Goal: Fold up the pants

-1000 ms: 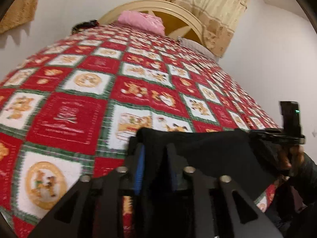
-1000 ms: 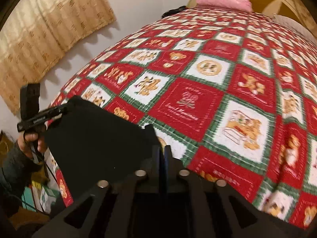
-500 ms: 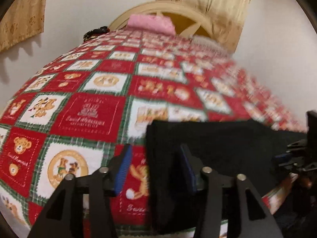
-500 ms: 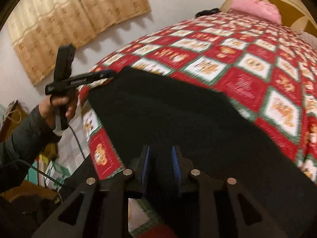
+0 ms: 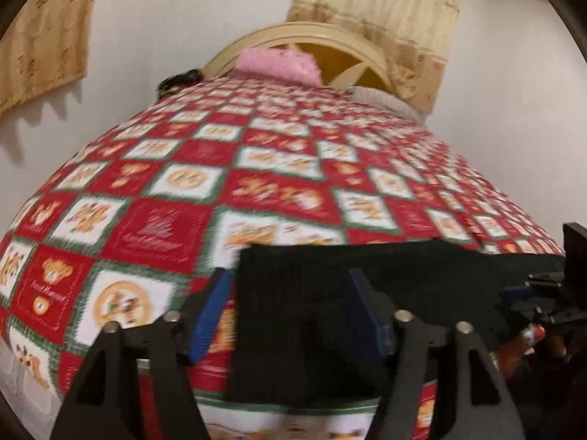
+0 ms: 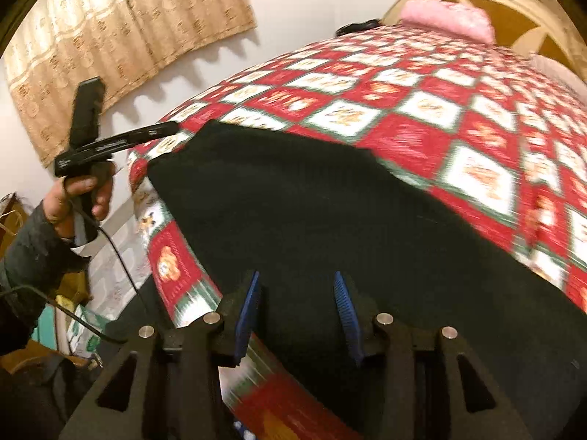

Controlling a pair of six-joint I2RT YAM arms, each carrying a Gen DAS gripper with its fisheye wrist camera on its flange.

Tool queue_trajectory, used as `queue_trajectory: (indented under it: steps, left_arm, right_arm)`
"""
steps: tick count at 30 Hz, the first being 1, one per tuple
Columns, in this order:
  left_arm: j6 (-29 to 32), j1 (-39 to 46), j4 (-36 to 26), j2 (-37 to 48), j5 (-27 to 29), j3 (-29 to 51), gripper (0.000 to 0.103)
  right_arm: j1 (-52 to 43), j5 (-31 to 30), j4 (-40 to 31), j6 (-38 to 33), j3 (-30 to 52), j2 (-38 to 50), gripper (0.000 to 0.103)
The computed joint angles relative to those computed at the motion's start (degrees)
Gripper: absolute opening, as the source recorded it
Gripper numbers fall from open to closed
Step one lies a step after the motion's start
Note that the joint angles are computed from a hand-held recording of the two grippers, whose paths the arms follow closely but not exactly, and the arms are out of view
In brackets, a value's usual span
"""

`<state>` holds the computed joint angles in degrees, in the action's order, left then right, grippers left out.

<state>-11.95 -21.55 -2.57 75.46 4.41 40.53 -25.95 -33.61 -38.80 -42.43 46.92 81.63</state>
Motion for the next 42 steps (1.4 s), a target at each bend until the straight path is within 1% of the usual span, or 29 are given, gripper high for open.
queue_trajectory:
  steps: [3,6,9,12,17,18,19,21,26,30,32,34,35,36,39,42]
  left_arm:
    - [-0.02,-5.41,-0.37,1.4,-0.84,2.28,0.07]
    - [0.16,-11.04,-0.14,5.74,-0.42,5.89,0.07]
    - [0.51,-16.81,0.14,11.63,-0.36,10.42,0.07]
    - [0.91,-22.6,-0.23,17.07,-0.55,15.44,0.07]
    - [3.79,-31.11,-2.89,24.99,0.47,25.57,0.07]
    - [4.36,-32.3,-3.52,25.93,0.74,27.07,0.069]
    - [5.12,-33.79,-4.55,27.91,1.1,29.83,0.064]
    - [6.33,-35.54,-6.61,30.65,1.96,33.81,0.058]
    - [8.7,-39.12,-10.12,36.0,2.89,40.86,0.058]
    - [9.96,-40.87,-12.0,38.4,4.77,42.95,0.058]
    - [10.48,-41.51,-13.2,40.2,3.88,44.8,0.058]
    - [11.6,-42.04,-14.1,41.33,1.68,45.87,0.057]
    - [11.99,-42.12,-14.51,41.88,0.99,46.42,0.054]
    - [12.19,-42.12,-15.08,42.37,0.64,46.99,0.047]
    - [11.28,-41.59,-15.14,42.69,0.68,47.09,0.044]
    - [10.46,-41.28,-14.96,42.76,1.29,47.02,0.034]
  right_arm:
    - [-10.8,-3.06,-5.69,-5.01,3.25,-0.6,0.044]
    - [-25.18,-6.4,-11.44,-9.45,8.67,1.4,0.044]
    - [-37.51,-8.37,-15.01,-12.03,14.25,5.03,0.044]
    - [-46.77,-8.74,-15.72,-11.55,19.93,9.55,0.044]
    - [-57.19,-9.88,-15.34,-8.9,27.79,15.24,0.044]
    - [-58.18,-10.27,-15.49,-8.25,29.04,16.11,0.044]
    - [-59.68,-10.77,-15.89,-7.58,30.95,17.4,0.044]
    - [-61.82,-10.92,-14.46,-5.22,32.95,18.73,0.044]
    - [-65.77,-10.7,-13.6,-0.23,39.26,24.07,0.044]
    - [-67.98,-10.58,-13.42,2.33,43.64,28.19,0.044]
    - [-68.66,-10.81,-14.4,3.27,46.36,30.34,0.044]
    - [-69.09,-11.27,-15.05,4.9,48.82,32.36,0.044]
    - [-69.23,-11.54,-15.41,5.31,49.91,33.26,0.044]
    - [-69.21,-11.7,-14.99,6.36,50.78,34.11,0.044]
    - [-69.07,-11.62,-13.25,9.69,52.4,35.97,0.044]
    - [-68.91,-12.1,-14.35,11.49,55.22,38.6,0.044]
